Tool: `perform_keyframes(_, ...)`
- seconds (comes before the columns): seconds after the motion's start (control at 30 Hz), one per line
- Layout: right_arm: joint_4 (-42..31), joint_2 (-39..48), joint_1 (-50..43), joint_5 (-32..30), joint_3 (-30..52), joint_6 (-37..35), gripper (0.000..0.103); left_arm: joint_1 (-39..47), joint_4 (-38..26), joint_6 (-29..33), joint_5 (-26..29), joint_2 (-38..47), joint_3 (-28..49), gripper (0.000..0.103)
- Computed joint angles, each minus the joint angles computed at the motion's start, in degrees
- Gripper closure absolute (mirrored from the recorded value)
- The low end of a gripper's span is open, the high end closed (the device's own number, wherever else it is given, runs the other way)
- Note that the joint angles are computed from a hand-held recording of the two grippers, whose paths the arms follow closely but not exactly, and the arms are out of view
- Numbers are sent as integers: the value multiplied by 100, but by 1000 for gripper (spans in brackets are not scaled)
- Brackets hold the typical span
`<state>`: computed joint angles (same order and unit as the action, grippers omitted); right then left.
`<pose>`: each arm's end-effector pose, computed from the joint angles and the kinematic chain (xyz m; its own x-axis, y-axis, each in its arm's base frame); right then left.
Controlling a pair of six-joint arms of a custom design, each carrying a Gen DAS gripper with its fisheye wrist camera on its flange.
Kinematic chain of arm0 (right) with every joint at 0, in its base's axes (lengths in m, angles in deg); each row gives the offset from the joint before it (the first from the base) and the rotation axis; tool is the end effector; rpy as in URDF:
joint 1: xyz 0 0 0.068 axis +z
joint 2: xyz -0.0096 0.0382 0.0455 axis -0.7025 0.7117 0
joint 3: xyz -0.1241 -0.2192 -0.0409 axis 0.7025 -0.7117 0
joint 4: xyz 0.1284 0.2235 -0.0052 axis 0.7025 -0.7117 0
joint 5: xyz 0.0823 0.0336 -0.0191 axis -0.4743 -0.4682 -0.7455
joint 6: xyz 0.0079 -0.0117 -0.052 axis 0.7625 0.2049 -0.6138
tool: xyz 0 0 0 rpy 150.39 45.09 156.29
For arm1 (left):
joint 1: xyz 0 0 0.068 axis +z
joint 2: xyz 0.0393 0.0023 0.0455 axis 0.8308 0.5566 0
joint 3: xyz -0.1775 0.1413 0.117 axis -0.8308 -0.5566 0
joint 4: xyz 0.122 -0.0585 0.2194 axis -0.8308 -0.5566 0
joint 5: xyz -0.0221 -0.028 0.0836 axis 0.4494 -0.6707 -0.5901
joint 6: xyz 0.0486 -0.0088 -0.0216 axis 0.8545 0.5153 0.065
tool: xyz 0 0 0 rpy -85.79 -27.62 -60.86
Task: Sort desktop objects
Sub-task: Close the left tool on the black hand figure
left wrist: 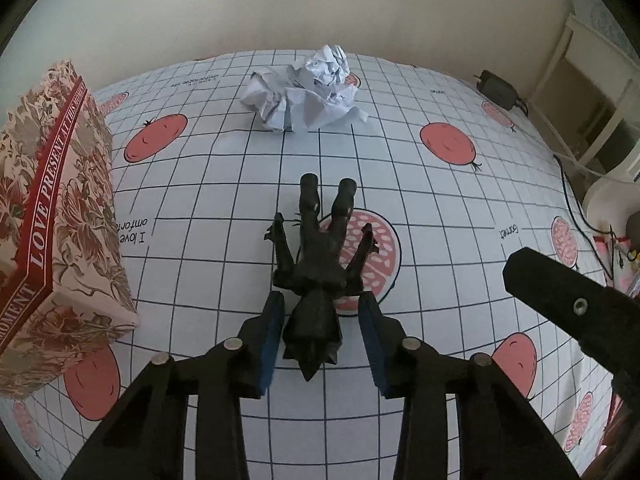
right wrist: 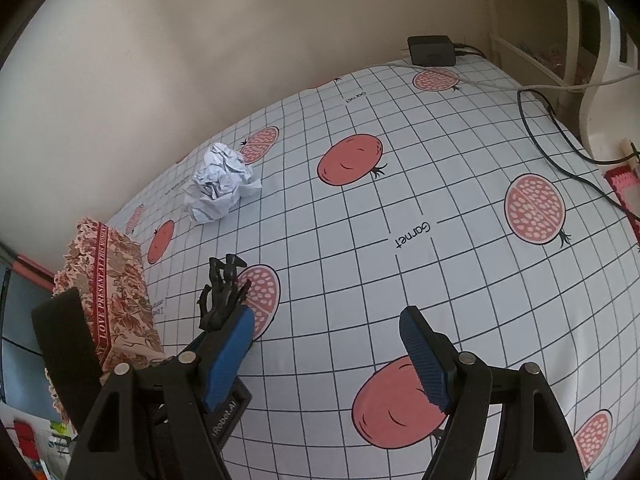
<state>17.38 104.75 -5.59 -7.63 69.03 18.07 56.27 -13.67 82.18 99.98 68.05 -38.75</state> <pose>0.2348 0.1784 0.1151 -0.7528 0.5010 -0.4271 0.3775 0.8600 0.3434 0.2670 -0.0086 0.0833 -0.8410 0.3017 -0.4491 0.3809 0.9196 -0.0956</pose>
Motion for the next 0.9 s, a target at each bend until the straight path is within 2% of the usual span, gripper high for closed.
perform_keyframes(0.07, 150, -47, -57, -112, -93, -53, 25, 40, 8, -39, 61, 37, 30, 66)
perform_keyframes(0.13, 194, -55, -77, -138, -111, -33, 25, 66, 33, -24, 50, 67, 57, 75)
perform_keyframes(0.37, 126, 139, -89, -168, 134, -196, 25, 144, 115, -131, 129, 246, 217, 75)
perform_keyframes(0.53, 317, 269, -188, -205, 299, -605, 25, 270, 155, -322, 237, 264, 359, 75)
perform_keyframes(0.73, 864, 414, -606, -519, 422, -1212, 25, 322, 423, -644, 235, 211, 399, 75)
perform_keyframes(0.9, 1110, 789, -875, -901, 883, -1685, 25, 428, 532, -844, 261, 366, 623, 75)
